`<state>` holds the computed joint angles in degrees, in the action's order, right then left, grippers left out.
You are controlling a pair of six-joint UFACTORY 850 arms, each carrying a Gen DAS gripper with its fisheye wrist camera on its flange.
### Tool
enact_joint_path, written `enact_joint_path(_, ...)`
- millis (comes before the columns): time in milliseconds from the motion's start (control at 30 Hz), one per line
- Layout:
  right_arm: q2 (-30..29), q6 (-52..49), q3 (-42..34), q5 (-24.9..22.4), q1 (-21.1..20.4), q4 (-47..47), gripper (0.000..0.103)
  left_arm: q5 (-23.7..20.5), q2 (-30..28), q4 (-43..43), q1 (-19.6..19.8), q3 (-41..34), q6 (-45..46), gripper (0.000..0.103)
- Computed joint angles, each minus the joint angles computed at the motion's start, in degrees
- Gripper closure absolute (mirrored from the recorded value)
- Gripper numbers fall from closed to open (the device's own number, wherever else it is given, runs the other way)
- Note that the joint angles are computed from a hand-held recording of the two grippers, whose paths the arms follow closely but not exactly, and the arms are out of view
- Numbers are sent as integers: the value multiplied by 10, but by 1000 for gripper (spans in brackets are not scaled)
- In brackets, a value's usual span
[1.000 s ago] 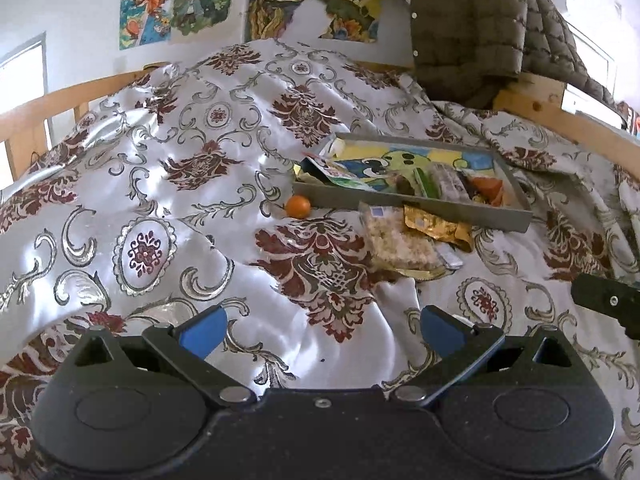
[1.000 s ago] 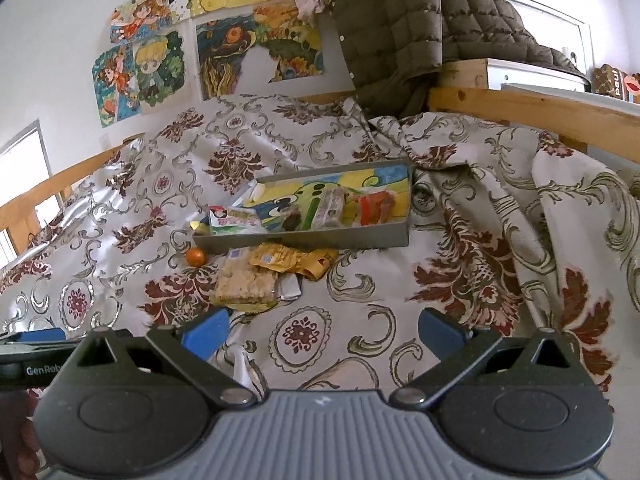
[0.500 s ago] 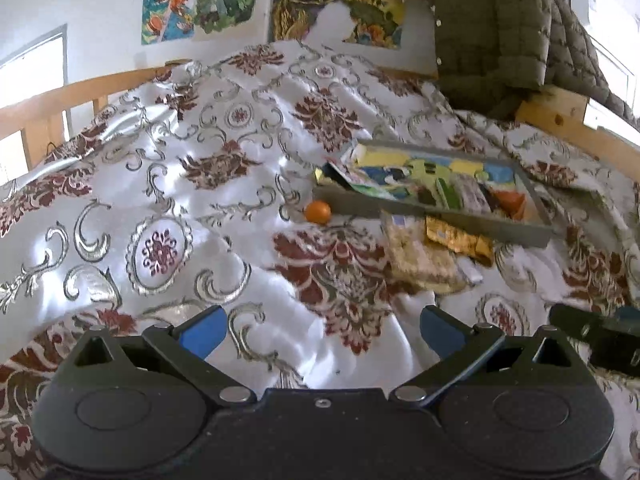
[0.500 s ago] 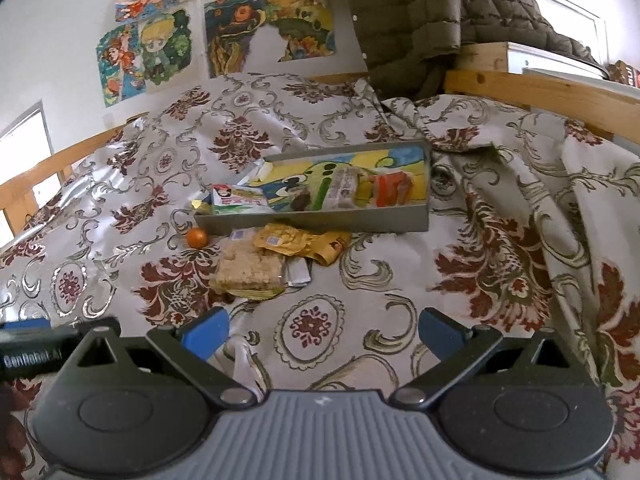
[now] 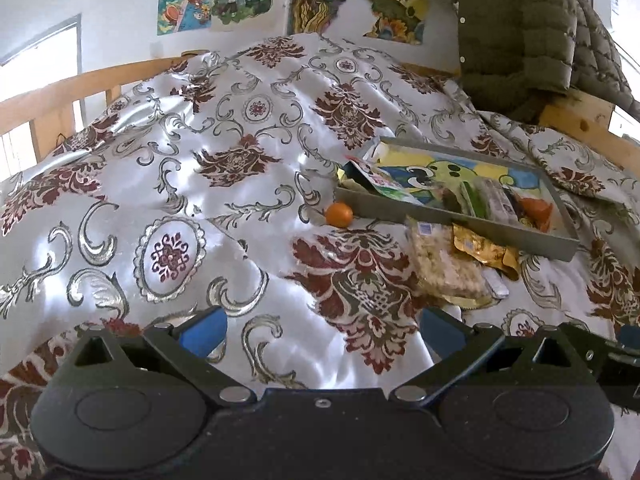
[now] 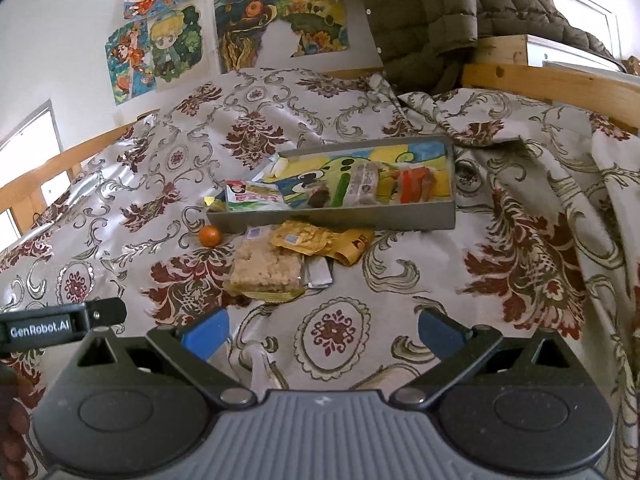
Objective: Organize snacks
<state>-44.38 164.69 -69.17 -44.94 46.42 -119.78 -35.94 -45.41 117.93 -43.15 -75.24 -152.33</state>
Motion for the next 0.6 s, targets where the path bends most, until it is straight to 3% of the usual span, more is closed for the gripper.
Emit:
enact_joint_path(133, -1, 4, 1, 10, -2, -10, 0, 32, -10, -22, 10, -30, 30, 1)
enact_joint_path(367, -10, -2, -8, 14, -8, -6, 0, 61, -20, 44, 30, -66, 39, 1)
enact_joint_path(533, -30, -43, -32, 6, -21, 1, 0, 194, -37, 115, 62, -133, 17, 1)
enact_joint_path(600, -47, -115, -62, -11, -22, 66, 0, 224, -45, 139, 69, -158, 14, 1)
